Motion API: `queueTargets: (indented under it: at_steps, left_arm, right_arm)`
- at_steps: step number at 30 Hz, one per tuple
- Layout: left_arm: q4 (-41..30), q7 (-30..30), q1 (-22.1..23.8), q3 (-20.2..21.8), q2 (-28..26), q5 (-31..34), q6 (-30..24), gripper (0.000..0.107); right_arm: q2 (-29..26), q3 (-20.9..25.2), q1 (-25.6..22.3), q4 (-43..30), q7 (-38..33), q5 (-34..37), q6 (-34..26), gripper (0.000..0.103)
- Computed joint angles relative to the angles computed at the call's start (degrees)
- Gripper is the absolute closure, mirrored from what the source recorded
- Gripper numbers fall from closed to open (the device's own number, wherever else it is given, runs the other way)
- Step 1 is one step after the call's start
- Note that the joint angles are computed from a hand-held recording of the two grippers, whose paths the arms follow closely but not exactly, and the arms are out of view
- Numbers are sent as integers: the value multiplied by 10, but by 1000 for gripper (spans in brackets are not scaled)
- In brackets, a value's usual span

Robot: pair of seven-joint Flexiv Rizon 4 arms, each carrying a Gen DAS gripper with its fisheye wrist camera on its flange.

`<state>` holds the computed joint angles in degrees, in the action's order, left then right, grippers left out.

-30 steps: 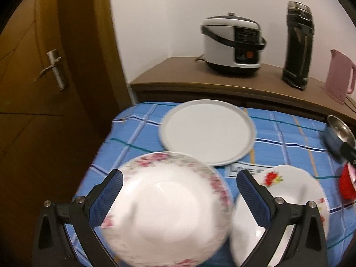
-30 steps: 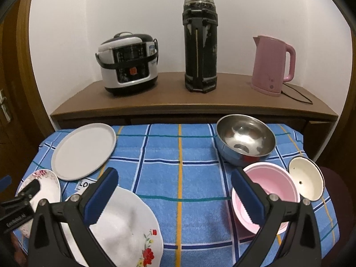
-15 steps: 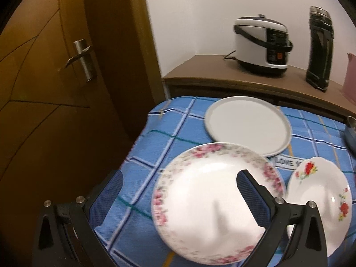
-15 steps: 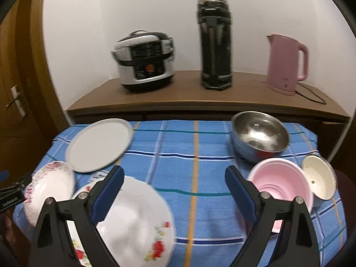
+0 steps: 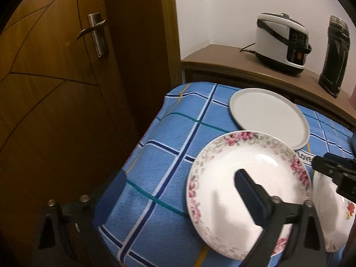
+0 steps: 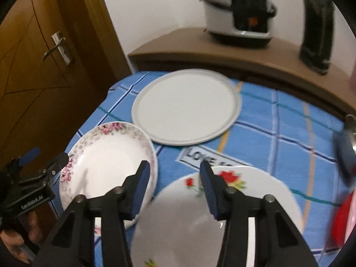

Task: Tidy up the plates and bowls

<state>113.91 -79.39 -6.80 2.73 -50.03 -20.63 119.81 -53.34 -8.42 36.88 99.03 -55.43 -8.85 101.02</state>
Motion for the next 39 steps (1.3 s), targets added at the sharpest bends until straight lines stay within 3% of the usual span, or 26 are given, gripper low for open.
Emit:
queueTargets:
  at_steps: [2, 5, 8, 13, 16, 20, 22, 25, 30, 32, 39]
  left_arm:
    - [-2, -2, 10, -6, 1, 4, -11, 27]
    - [-6, -14, 34, -22, 0, 17, -29, 27]
    - [-13, -18, 28, -13, -5, 15, -41, 27]
    - [-23, -26, 23, -6, -9, 11, -68, 27]
    - [-28, -28, 22, -3, -12, 13, -80, 27]
    - [-35, -30, 23, -5, -16, 21, -92, 29]
    - [-38, -31, 26, -7, -18, 25, -98, 41]
    - [-36, -34, 64, -45, -16, 56, -99, 53]
    - [-44, -47, 80, -62, -17, 98, -107, 79]
    - [-45, -38, 55, -44, -19, 74, -102, 79]
    - [-38, -42, 101, -84, -17, 108, -97, 82]
  right_arm:
    - [-6, 2, -2, -13, -3, -8, -14, 61]
    - [-12, 16, -15, -29, -6, -22, -31, 63]
    - [-17, 35, -29, -45, -14, -42, -50, 73]
    - [-25, 52, -40, -69, -25, -68, -80, 78]
    - [-38, 110, -83, -95, -44, -81, -110, 86]
    - [-50, 137, -104, -110, -55, -80, -115, 87]
    - [-52, 149, -114, -114, -63, -79, -119, 88]
    - [-50, 152, -116, -112, -70, -78, -121, 88]
    - [-42, 134, -100, -94, -72, -74, -104, 88]
    - [-46, 137, -102, -99, -71, -73, -104, 89]
    - [-45, 142, -105, -95, -68, -66, -98, 90]
